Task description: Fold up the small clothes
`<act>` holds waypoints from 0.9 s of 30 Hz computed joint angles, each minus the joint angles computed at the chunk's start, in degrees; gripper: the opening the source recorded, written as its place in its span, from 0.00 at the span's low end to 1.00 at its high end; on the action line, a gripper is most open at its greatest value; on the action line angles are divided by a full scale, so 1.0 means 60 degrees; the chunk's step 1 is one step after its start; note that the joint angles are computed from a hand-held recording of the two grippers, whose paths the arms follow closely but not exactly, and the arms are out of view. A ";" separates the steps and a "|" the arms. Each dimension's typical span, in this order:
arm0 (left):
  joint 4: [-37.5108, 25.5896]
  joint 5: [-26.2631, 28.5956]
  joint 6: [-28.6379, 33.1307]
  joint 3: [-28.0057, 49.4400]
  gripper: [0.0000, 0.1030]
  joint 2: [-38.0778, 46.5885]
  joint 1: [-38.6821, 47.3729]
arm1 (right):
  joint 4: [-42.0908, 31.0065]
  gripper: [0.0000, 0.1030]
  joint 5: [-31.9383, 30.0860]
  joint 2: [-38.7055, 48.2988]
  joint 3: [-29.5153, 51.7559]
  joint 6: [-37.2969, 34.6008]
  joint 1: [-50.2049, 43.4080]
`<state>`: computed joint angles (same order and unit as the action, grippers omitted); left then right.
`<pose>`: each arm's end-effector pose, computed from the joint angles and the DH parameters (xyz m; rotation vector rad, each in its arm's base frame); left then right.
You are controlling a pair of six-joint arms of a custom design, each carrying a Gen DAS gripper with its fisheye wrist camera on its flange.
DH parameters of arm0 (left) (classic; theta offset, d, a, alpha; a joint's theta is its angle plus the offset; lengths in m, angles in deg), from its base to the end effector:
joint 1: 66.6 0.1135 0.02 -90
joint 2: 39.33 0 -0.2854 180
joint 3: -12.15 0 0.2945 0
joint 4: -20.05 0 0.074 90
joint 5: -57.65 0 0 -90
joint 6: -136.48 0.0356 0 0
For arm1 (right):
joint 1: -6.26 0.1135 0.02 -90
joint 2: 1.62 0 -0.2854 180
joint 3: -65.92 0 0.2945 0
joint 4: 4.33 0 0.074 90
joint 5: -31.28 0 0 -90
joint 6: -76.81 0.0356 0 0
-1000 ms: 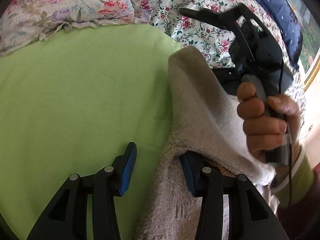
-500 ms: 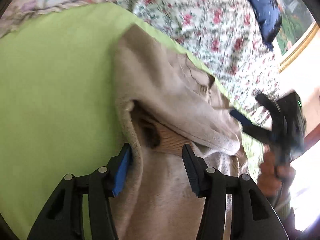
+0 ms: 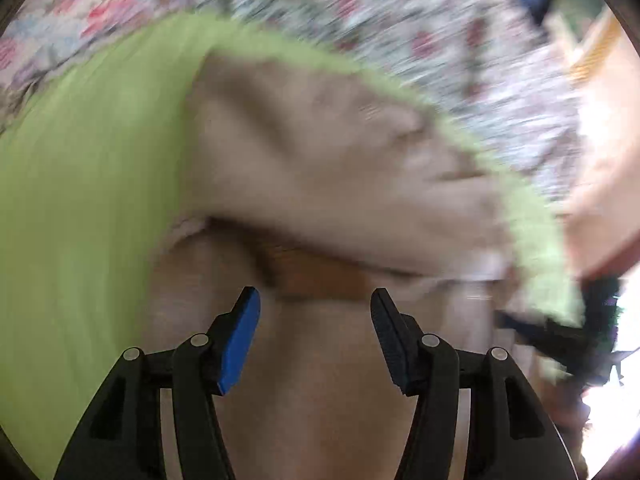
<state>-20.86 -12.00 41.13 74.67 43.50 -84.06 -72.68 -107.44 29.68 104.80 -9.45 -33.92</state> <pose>0.2942 -0.1055 0.2003 0.4019 2.6289 -0.6022 0.1056 -0.0542 0.2155 0.6059 2.2258 0.7985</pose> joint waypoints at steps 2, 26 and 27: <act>0.0479 0.0499 -0.0190 -0.0133 0.57 0.0368 0.0324 | -0.0430 0.77 -0.0092 -0.0247 0.0183 -0.0350 -0.0307; 0.0814 0.2622 0.0573 0.0063 0.39 0.1102 0.0731 | 0.2370 0.31 0.3340 0.2711 0.0745 -0.0097 -0.1368; 0.0881 0.2475 0.0599 0.0069 0.14 0.1109 0.0583 | 0.2338 0.16 0.3401 0.2964 0.0825 -0.0109 -0.1281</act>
